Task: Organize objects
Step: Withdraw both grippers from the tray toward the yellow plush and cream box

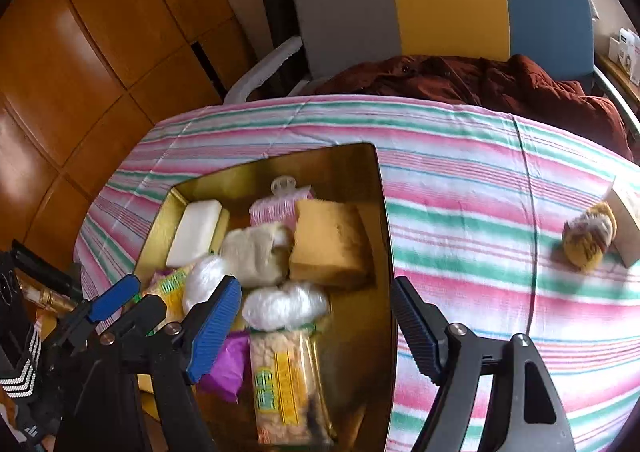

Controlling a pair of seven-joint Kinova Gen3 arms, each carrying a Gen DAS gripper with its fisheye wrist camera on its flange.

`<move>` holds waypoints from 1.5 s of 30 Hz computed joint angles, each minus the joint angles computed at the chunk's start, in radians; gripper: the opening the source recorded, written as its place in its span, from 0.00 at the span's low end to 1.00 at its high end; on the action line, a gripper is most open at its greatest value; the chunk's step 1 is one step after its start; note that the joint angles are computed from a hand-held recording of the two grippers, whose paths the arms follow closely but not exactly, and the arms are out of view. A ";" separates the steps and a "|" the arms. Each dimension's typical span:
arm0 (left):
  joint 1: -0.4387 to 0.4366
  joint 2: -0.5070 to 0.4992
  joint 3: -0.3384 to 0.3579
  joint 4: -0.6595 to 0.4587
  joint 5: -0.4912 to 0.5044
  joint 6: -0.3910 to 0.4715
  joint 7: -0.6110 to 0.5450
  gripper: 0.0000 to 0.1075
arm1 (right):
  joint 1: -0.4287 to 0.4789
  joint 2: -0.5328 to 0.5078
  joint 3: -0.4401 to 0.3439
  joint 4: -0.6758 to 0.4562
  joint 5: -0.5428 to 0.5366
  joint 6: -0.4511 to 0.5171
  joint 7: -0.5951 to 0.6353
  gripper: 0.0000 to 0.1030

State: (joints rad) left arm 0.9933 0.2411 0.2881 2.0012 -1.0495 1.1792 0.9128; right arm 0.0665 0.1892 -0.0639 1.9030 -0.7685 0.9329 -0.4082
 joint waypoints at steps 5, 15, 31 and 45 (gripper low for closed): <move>0.048 0.033 0.010 -0.026 0.041 0.067 0.033 0.69 | 0.021 -0.043 0.014 0.064 -0.029 -0.006 0.057 0.76; 0.136 0.094 0.000 -0.146 0.082 0.237 -0.043 0.75 | 0.017 -0.156 0.070 0.186 -0.091 -0.042 0.190 0.76; 0.202 0.155 -0.028 -0.259 0.106 0.344 -0.156 0.80 | -0.015 -0.229 0.156 0.271 -0.140 -0.147 0.311 0.80; 0.209 0.191 -0.054 -0.321 0.088 0.308 -0.278 0.80 | 0.061 -0.173 0.162 0.214 -0.124 -0.169 0.297 0.80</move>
